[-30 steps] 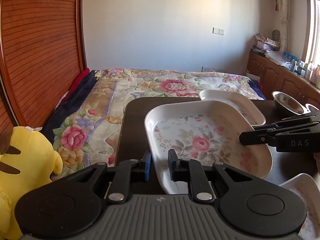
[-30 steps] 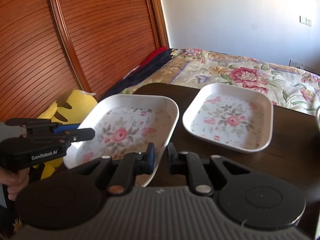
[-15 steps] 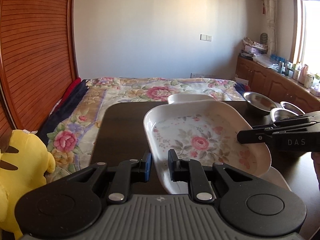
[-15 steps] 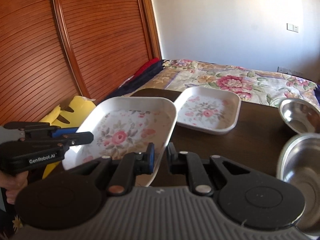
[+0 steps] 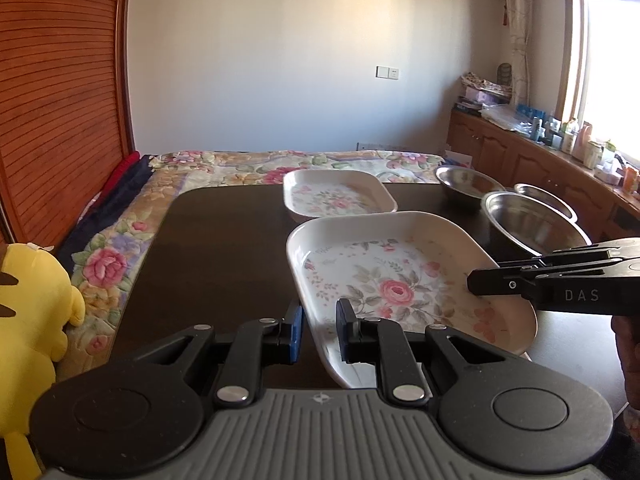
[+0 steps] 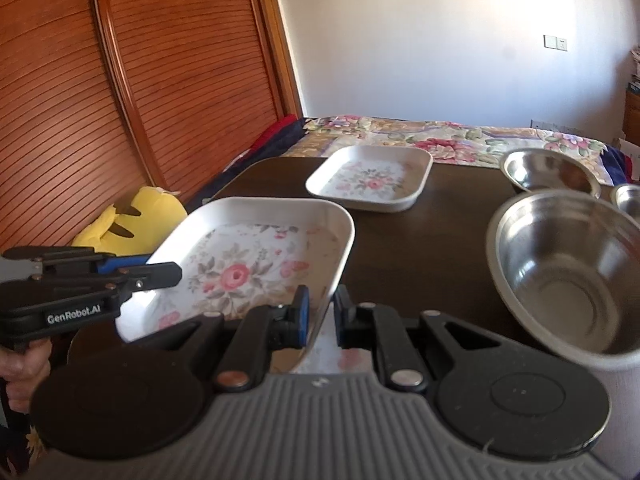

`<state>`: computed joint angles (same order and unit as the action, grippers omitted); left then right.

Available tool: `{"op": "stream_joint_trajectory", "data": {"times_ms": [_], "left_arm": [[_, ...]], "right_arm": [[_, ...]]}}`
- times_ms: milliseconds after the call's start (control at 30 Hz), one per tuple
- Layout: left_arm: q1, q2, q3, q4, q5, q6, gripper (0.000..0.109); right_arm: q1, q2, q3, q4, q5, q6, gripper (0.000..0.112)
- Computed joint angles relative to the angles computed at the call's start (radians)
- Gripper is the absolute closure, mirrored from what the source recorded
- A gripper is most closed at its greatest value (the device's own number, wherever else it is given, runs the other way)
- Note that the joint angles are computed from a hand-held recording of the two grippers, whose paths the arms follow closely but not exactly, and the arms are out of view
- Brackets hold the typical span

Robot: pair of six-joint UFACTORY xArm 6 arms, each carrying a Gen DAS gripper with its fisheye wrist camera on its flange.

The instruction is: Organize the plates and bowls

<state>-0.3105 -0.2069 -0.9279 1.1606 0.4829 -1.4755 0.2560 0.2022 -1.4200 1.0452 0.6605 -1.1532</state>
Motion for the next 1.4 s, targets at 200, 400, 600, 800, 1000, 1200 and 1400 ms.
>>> {"op": "stream_joint_trajectory", "data": {"times_ms": [200,400,600,800,1000,1200,1400], "left_arm": [[-0.034,0.001,0.008,0.039,0.002,-0.063,0.089],[-0.056,0.014,0.008,0.058,0.007,-0.087,0.089],[-0.065,0.033,0.004,0.059,-0.002,-0.092,0.089],[-0.068,0.049,0.006,0.048,0.0,-0.089,0.089],[-0.082,0.057,0.003,0.054,0.029,-0.095,0.089],[-0.083,0.063,0.006,0.053,0.026,-0.1,0.089],[-0.088,0.068,0.002,0.072,0.034,-0.113,0.089]], "right_arm": [[-0.029,-0.038,0.064,0.091,0.003,-0.048,0.098],[-0.052,-0.06,0.119,0.187,0.008,-0.105,0.098],[-0.067,-0.085,0.172,0.268,-0.004,-0.16,0.098],[-0.078,-0.087,0.186,0.296,0.013,-0.16,0.098],[-0.064,-0.103,0.21,0.322,-0.016,-0.211,0.098],[-0.053,-0.102,0.215,0.323,-0.046,-0.23,0.098],[-0.045,-0.107,0.224,0.328,-0.063,-0.248,0.098]]}}
